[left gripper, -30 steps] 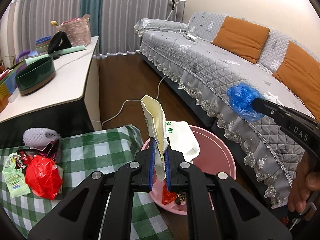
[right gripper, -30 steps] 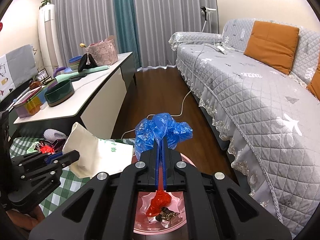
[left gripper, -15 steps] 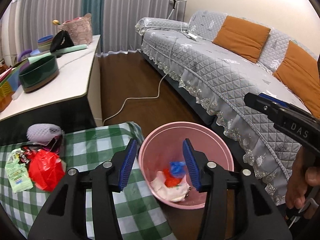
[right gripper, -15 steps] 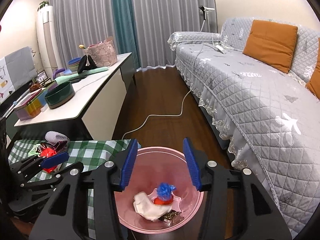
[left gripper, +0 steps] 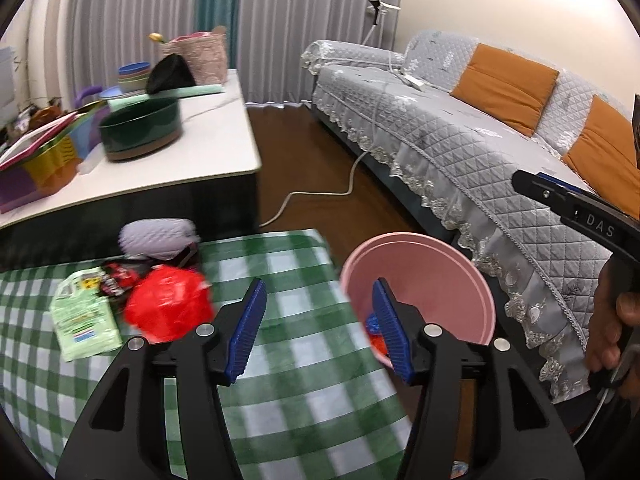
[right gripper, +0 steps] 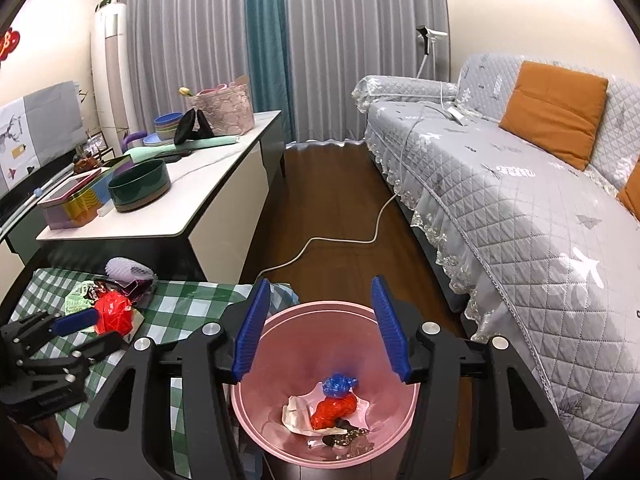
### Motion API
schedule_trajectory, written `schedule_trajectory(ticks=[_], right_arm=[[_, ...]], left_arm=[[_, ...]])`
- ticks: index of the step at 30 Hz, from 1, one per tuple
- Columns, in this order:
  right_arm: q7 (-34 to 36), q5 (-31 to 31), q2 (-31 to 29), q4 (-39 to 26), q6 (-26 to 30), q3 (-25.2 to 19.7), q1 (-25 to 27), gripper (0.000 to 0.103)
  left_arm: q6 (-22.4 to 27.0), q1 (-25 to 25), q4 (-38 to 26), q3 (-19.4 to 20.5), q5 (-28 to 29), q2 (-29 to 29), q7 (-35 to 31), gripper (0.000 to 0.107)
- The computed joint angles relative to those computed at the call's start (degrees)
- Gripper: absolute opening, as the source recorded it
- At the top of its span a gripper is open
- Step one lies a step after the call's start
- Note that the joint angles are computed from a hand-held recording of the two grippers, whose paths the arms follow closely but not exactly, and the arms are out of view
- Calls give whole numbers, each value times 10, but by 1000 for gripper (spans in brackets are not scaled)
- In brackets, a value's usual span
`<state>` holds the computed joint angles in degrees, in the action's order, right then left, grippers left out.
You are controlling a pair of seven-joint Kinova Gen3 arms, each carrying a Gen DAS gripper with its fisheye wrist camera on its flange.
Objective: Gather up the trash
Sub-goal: 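Move both open tools back over the table toward the red bag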
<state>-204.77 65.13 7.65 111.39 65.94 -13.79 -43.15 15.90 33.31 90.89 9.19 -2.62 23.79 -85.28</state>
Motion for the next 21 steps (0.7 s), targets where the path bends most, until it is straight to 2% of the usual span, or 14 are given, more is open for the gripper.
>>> schedule_trajectory(ticks=[15,21], right_arm=[[35,24,38,-53,10,12,-26,53],[47,32,55,-75,0,21,-33,53]], left_arm=[[-5,-110,36,27,37,-51,-65,55],[-7,-131,36,24,48,-58,-92,55]])
